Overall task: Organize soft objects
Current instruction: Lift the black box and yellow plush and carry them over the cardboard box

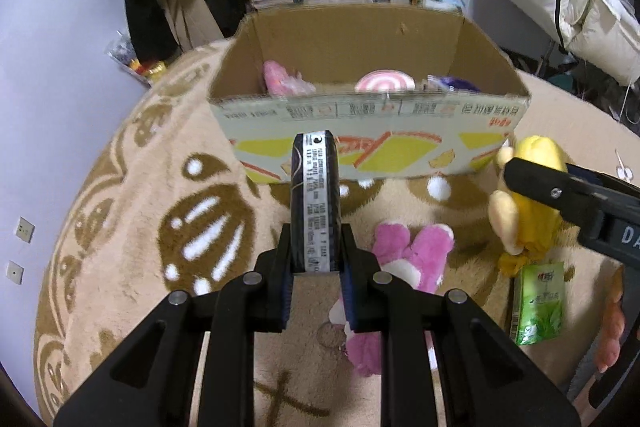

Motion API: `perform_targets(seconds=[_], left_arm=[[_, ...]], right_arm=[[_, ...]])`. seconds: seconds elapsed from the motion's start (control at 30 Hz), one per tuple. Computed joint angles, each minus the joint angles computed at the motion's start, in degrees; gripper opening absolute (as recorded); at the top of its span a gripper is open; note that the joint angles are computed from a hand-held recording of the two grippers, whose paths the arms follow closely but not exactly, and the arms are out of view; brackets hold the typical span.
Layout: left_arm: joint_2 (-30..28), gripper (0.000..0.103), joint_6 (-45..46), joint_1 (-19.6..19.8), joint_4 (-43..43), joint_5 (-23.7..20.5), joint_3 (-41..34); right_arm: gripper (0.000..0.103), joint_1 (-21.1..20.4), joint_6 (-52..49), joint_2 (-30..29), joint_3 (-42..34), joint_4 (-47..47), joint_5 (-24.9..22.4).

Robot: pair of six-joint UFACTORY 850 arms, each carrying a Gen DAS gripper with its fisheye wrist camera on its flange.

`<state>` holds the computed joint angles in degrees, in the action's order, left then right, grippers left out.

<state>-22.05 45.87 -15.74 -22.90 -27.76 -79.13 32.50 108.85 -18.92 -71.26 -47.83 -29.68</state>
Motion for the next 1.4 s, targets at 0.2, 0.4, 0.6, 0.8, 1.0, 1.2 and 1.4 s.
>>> perform_targets(seconds=[0.2,0.4,0.6,0.8,1.0,1.2,1.4], left_arm=[[2.24,0.019,5.39,1.10,-6.44,2.69,1.34],[4.92,0.019,18.17,2.14,-20.84,7.23,3.00],[4.62,0.019,27.88,2.62,-32.38,8.28,0.88],[2.88,0.019,30.20,2.19,-35.41,10.04,-2.09],[0.24,0.019,32.37,1.11,-37.54,12.06,-5.41],[-2.04,0.019,29.87,0.86,-35.69,12.15,-8.43],[-3.52,0.019,29.51,0.73,-35.66,13.50,-10.01]], right_arm=[[0.081,2.99,9.58,2.99,0.98,-11.91,-6.23],[0.081,5.76,14.26,3.55,-0.07,-23.66,-12.83],[0.081,6.52,10.53,1.71,-3.71,-28.48,-15.63],[0.081,5.91,5.45,-1.00,-8.09,-30.21,-17.43],[0.081,4.35,2.58,-2.84,-10.74,-30.56,-19.50],[0.081,2.73,2.40,-3.48,-11.84,-33.01,-19.94],[0.082,0.90,3.43,-3.51,-11.73,-35.45,-18.73]])
